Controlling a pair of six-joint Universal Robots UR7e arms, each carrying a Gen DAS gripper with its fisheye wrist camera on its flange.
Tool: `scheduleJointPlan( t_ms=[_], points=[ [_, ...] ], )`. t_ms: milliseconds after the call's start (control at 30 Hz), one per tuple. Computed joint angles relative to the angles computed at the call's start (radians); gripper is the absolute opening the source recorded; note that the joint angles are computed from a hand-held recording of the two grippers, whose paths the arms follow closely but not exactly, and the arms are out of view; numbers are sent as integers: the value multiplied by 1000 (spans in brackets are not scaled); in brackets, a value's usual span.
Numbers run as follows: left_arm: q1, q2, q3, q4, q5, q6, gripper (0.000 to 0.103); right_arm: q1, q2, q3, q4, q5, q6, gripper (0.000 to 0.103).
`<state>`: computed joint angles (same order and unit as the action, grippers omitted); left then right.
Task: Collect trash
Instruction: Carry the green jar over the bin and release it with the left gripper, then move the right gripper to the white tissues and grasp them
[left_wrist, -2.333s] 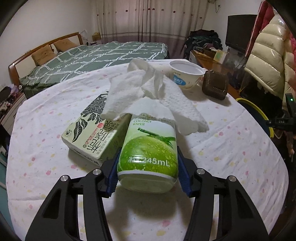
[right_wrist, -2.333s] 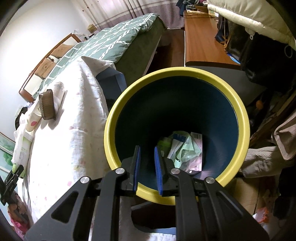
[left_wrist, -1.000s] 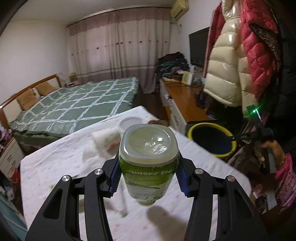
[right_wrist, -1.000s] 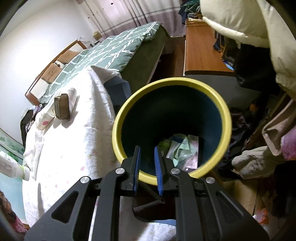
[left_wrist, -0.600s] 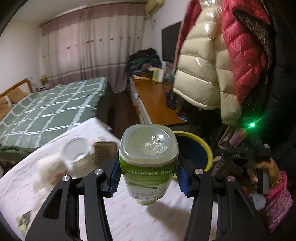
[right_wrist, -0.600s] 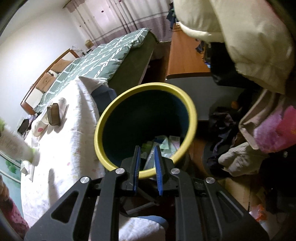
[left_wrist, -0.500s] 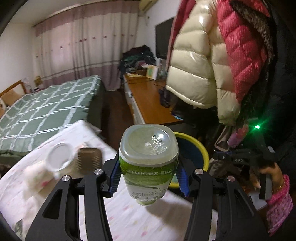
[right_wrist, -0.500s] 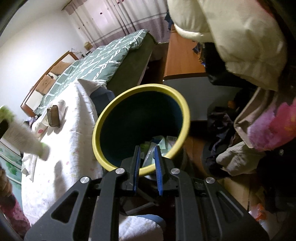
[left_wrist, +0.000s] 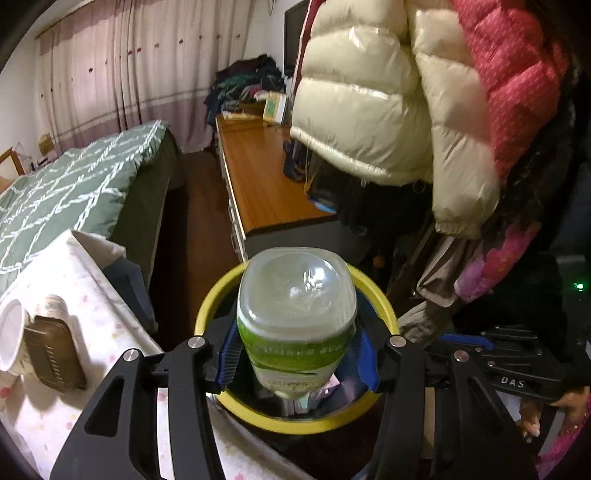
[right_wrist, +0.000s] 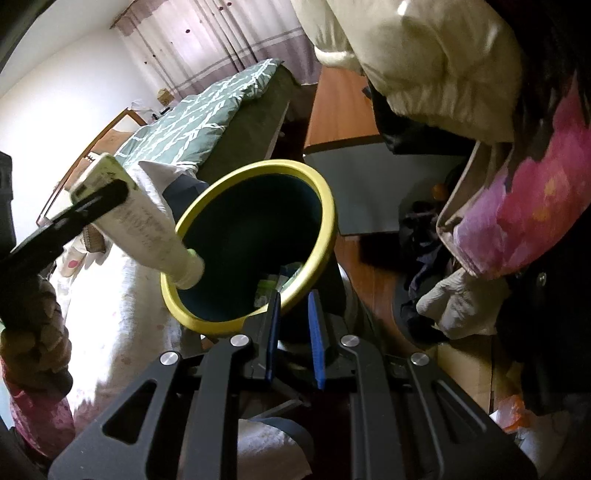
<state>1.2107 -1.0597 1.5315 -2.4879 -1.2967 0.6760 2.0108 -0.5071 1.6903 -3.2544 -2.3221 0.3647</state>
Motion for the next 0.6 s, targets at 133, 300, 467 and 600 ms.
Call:
scheduleJointPlan(
  t_ms=[133,300,467,600],
  points=[
    [4,-27,32,-46,-5,20,68,3,12,-18,19,7,4,15],
    [27,-114,43,-31,-31,30,70,7,28,-46,34,19,-10,15],
    [72,-205,44,-33,-38,45,74,19,53,-88,71,24,-17,15],
    [135,-273,22,-40,-31,47,76,30,77,-138,113,23,-25,15]
  ],
)
